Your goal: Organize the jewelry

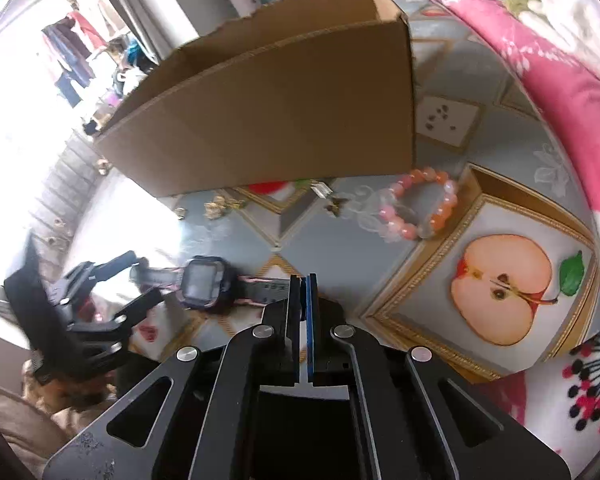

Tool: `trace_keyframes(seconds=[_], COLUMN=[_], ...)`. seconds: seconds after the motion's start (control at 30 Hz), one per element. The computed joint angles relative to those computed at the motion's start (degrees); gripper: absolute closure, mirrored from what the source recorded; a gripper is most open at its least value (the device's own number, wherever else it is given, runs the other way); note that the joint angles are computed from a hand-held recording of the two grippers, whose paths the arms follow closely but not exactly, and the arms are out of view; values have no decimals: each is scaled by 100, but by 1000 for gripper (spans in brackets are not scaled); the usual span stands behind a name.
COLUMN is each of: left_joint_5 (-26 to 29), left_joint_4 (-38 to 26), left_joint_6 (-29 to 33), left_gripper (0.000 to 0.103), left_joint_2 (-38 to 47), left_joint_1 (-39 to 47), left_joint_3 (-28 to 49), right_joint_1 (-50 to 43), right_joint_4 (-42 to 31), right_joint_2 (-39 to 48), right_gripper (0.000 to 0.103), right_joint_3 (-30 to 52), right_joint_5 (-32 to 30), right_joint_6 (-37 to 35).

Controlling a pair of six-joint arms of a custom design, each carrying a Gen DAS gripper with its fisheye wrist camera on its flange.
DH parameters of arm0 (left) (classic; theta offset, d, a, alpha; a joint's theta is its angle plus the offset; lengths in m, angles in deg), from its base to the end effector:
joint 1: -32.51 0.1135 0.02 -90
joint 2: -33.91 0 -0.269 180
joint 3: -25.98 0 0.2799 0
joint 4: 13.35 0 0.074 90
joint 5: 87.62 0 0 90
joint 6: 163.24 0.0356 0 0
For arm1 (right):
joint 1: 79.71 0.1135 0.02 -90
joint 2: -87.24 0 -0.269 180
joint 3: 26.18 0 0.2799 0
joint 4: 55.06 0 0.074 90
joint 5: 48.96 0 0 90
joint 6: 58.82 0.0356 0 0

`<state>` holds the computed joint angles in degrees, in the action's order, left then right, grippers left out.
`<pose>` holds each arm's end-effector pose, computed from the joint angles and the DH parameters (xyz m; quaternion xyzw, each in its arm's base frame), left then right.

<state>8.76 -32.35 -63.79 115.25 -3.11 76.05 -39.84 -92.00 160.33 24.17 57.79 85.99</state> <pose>0.2323 -0.1713 0.1500 0.3773 0.8601 -0.1278 0.3186 0.2019 0.1553 0.1694 0.1619 0.9419 0.0950 0.2787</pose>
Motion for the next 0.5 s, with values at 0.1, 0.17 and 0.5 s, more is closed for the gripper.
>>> trace_keyframes(seconds=[0.1, 0.17, 0.5], left_joint_5=[17, 104, 606], left_joint_4=[-34, -65, 142], left_joint_6=[-40, -121, -625], left_gripper=[35, 35, 35], left_joint_2=[4, -33, 39], left_joint_1=[16, 83, 295], left_joint_3=[25, 41, 285], right_joint_1=[-93, -144, -199], right_joint_4=[-166, -161, 615], right_joint_2=[42, -68, 255], right_gripper=[96, 89, 73], right_joint_3=[78, 33, 210], right_joint_5=[198, 257, 187], right_joint_6=[-123, -202, -796])
